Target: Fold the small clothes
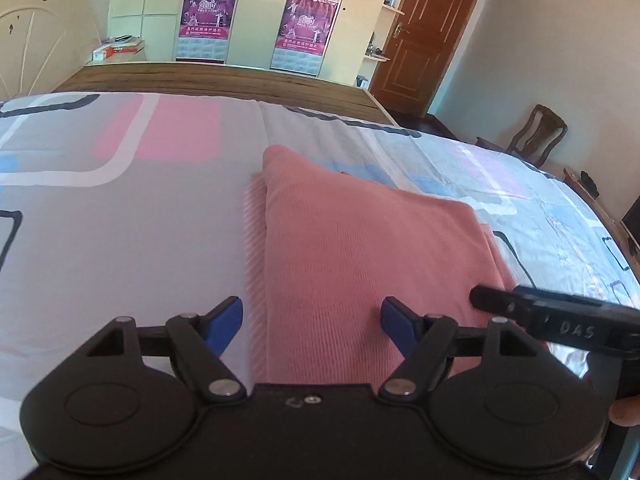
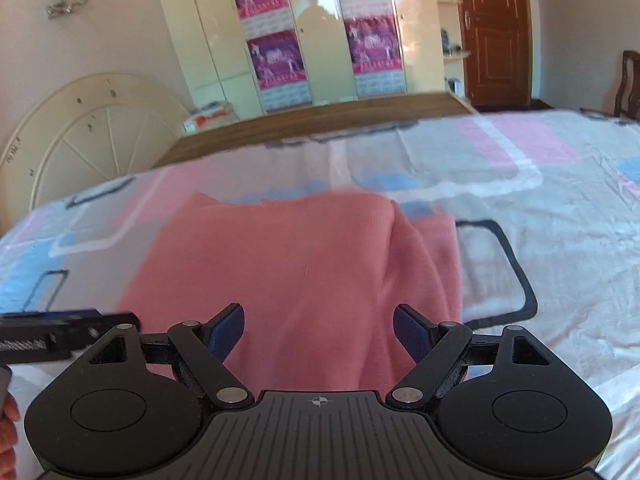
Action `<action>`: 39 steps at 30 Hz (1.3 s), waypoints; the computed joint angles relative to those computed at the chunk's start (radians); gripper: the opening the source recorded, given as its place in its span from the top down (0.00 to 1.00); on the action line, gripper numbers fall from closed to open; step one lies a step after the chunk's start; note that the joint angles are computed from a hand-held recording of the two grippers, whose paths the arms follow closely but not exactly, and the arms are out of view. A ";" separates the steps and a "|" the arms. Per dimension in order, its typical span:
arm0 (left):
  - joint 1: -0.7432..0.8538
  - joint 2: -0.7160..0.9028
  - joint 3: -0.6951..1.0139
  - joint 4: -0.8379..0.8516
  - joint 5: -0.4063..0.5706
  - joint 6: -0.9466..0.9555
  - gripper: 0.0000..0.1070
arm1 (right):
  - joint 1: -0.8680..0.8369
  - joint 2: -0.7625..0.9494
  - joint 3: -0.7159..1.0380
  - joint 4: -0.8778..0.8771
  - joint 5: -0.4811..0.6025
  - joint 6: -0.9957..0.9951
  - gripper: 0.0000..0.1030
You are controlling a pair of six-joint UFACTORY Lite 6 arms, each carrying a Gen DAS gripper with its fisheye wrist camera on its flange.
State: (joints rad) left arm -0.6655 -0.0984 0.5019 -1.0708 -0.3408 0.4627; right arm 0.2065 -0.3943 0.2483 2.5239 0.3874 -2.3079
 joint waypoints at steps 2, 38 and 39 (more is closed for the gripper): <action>-0.003 0.020 -0.002 0.053 -0.010 -0.055 0.30 | -0.070 0.105 0.037 -0.143 0.068 0.091 0.21; -0.018 0.065 -0.013 0.334 0.049 -0.375 0.21 | -0.726 -0.195 -0.079 -1.089 0.381 0.792 0.72; -0.034 0.049 -0.025 0.298 0.050 -0.338 0.21 | -0.776 -0.261 -0.110 -1.160 0.416 0.820 0.72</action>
